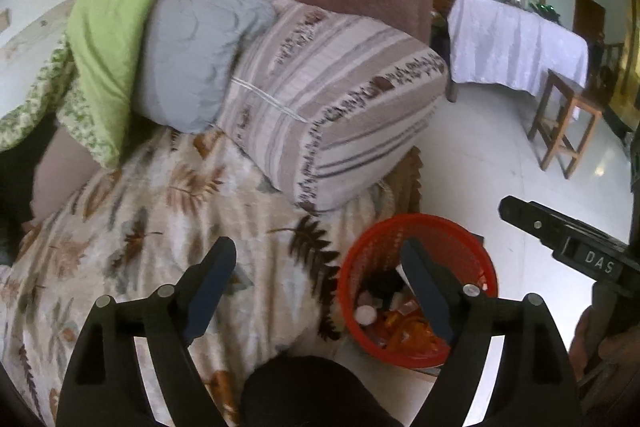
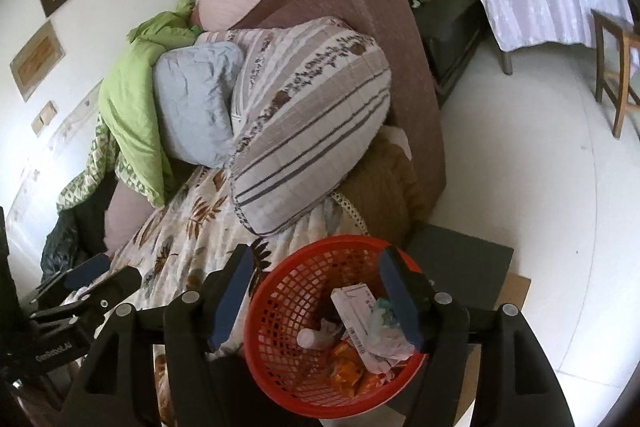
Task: Collect trash
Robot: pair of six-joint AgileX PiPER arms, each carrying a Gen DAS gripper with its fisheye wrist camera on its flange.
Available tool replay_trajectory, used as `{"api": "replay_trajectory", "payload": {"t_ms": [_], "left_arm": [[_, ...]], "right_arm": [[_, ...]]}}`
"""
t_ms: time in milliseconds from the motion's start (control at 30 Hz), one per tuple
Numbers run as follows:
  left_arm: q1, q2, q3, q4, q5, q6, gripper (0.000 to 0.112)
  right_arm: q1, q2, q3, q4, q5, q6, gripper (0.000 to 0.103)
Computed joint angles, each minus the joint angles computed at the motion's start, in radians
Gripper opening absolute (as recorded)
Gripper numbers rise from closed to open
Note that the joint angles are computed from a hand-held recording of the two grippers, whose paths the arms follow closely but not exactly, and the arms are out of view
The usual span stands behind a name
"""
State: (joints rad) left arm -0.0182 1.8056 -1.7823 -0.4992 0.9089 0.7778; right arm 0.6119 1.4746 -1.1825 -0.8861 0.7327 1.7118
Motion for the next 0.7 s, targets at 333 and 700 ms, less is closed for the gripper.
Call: {"api": "replay_trajectory", "payload": {"t_ms": [333, 700], "left_arm": [[0.104, -0.221, 0.284, -0.216, -0.447, 0.15, 0.103], [0.19, -0.22, 0.189, -0.255, -0.323, 0.122, 0.103]], "right_arm": [[0.089, 0.085, -0.18, -0.031, 0.135, -0.092, 0.073], [0.17, 0.145, -0.322, -0.035, 0.265, -0.181, 0.076]]}}
